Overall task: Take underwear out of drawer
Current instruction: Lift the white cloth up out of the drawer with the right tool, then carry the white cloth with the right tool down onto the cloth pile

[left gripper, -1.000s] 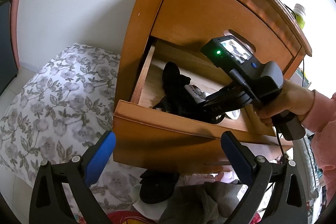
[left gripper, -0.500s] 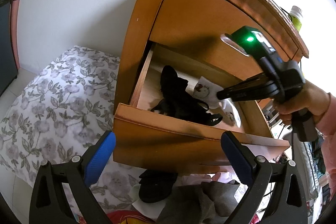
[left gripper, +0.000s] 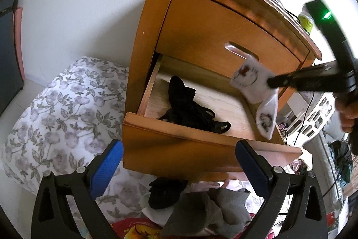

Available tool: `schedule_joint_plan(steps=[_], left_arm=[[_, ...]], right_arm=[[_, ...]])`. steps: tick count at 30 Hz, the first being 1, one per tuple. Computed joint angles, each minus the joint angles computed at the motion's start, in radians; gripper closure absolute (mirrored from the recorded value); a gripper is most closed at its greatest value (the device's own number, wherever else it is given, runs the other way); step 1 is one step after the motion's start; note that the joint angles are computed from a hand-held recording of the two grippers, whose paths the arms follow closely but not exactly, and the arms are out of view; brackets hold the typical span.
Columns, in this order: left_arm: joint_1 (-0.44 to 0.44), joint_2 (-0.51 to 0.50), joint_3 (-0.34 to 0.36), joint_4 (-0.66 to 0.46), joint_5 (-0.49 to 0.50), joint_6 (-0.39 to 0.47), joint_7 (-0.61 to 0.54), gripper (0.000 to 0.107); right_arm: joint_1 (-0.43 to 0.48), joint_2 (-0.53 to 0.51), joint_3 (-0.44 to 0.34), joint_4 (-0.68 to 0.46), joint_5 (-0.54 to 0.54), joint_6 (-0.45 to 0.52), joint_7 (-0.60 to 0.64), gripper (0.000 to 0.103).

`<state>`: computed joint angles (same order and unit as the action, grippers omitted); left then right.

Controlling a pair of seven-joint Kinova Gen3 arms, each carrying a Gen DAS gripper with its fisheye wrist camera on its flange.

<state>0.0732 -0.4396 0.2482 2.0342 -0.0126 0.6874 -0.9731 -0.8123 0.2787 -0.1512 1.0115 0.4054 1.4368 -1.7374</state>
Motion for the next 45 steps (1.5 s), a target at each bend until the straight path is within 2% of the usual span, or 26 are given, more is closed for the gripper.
schedule_joint_plan(steps=[4, 10, 16, 19, 24, 35, 45], left_arm=[[-0.008, -0.032, 0.035, -0.022, -0.017, 0.048, 0.021, 0.007], [-0.018, -0.077, 0.074, -0.056, -0.03, 0.119, 0.043, 0.007], [-0.032, -0.114, 0.105, -0.095, -0.037, 0.179, 0.06, 0.007], [-0.04, -0.125, 0.121, -0.116, -0.035, 0.211, 0.067, 0.007], [-0.05, -0.14, 0.153, -0.144, -0.038, 0.253, 0.074, 0.007], [-0.075, -0.174, 0.183, -0.188, -0.047, 0.331, 0.062, 0.007], [-0.087, -0.191, 0.194, -0.205, -0.032, 0.348, 0.042, 0.007]], right_arm=[[-0.014, -0.094, -0.024, 0.073, 0.019, -0.069, -0.051, 0.095], [-0.015, -0.206, -0.091, 0.145, 0.08, -0.114, -0.132, 0.095], [0.0, -0.298, -0.181, 0.148, 0.145, -0.086, -0.189, 0.095], [0.029, -0.348, -0.22, 0.178, 0.148, -0.113, -0.217, 0.095], [0.08, -0.423, -0.28, 0.25, 0.131, -0.163, -0.237, 0.095], [0.196, -0.572, -0.286, 0.502, -0.051, -0.366, -0.271, 0.095], [0.339, -0.599, -0.412, 0.616, -0.07, -0.399, -0.316, 0.095]])
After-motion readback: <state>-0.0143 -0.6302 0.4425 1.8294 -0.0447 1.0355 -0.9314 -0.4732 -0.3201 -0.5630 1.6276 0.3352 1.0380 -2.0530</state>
